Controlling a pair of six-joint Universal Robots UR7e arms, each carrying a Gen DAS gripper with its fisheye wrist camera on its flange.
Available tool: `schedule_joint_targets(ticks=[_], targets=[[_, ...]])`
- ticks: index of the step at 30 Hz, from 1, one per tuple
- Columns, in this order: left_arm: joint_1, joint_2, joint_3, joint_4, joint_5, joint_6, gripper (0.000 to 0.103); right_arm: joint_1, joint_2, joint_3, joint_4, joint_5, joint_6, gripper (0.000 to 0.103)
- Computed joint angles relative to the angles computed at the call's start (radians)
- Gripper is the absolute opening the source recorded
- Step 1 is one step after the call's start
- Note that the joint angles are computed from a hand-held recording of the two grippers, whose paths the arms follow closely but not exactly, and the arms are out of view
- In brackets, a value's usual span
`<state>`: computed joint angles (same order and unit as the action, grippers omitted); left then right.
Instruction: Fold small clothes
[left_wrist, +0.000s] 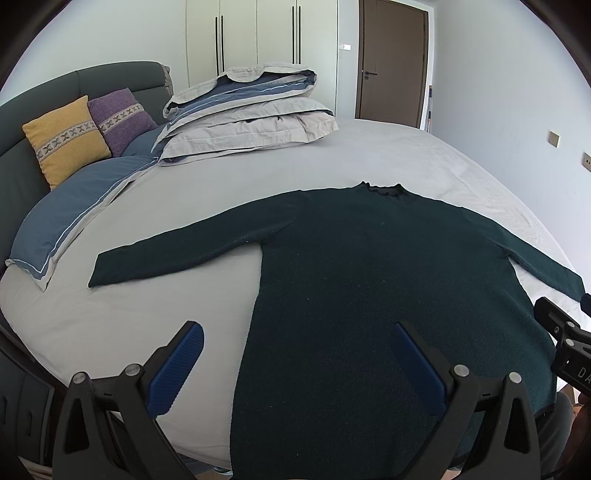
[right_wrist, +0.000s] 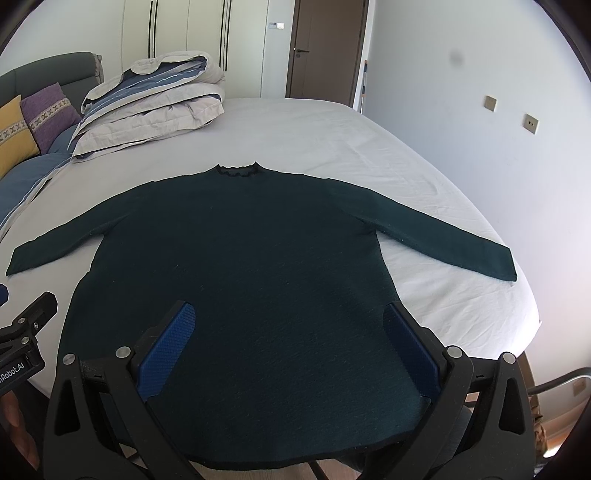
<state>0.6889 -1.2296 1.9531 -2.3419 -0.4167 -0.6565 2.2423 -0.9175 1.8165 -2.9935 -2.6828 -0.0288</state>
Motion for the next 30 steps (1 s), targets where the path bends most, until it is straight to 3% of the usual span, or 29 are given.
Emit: schedule_joint_targets(ticks=[30], targets=[[0.006,-0.036,0.017,0.011,-0.001,0.005,0.103,0.001,0.000,0.002,0.022,0.001,0.020,0.103]])
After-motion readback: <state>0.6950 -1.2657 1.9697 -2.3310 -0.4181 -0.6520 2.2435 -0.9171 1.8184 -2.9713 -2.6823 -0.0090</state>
